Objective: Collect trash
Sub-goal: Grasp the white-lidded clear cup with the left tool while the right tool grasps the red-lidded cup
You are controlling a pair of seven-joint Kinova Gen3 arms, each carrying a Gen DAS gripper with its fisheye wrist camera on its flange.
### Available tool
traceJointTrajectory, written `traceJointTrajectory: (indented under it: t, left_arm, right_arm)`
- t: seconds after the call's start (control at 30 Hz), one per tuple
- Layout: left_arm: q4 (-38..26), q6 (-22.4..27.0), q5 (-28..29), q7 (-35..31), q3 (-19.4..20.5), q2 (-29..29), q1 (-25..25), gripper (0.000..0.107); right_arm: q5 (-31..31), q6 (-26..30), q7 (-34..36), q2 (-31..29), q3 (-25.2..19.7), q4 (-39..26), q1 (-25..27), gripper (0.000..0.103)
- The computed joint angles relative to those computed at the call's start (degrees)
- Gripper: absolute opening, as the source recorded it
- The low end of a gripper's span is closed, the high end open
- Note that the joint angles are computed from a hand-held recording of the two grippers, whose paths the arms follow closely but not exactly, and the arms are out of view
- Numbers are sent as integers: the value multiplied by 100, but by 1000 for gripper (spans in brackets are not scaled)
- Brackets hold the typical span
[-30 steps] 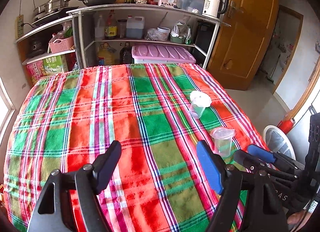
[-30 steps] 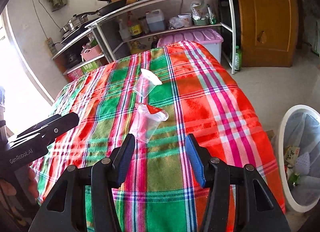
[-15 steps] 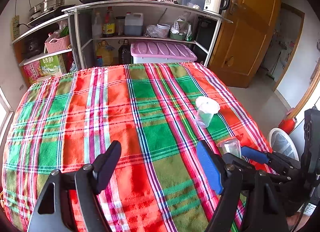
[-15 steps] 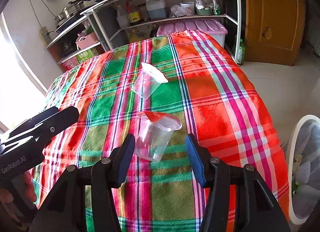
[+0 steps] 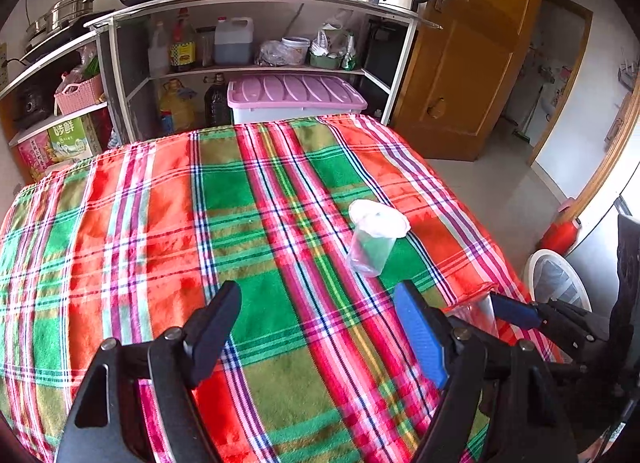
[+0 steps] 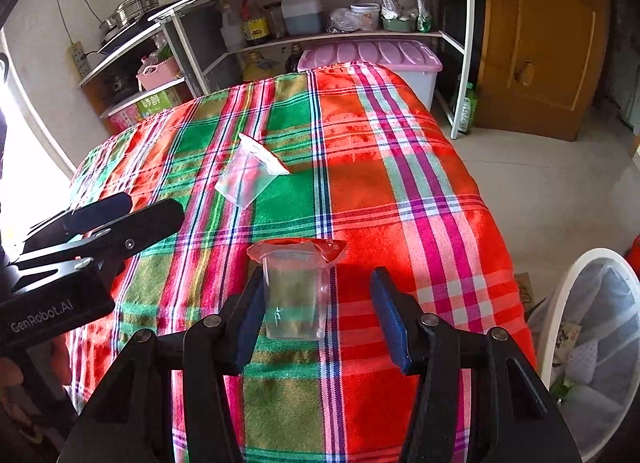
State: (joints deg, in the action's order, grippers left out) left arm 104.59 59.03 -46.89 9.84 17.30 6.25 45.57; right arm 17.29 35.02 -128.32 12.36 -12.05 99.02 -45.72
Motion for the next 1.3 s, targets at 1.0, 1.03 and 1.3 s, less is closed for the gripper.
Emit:
traceJointTrajectory:
  t: [1.0, 1.03, 1.3]
  left_arm:
    - [-526, -604, 348, -1352, -643, 669, -119, 51]
    - [-537, -590, 333, -1365, -650, 676, -106, 48]
    - [-556, -584, 369, -1420, -673, 666, -93, 28]
  right_arm:
    - [645, 16, -450, -9, 60, 163, -228, 41]
    - [669, 14, -470, -15, 61, 172, -234, 41]
    - [703, -9, -509, -26, 44, 201, -220, 41]
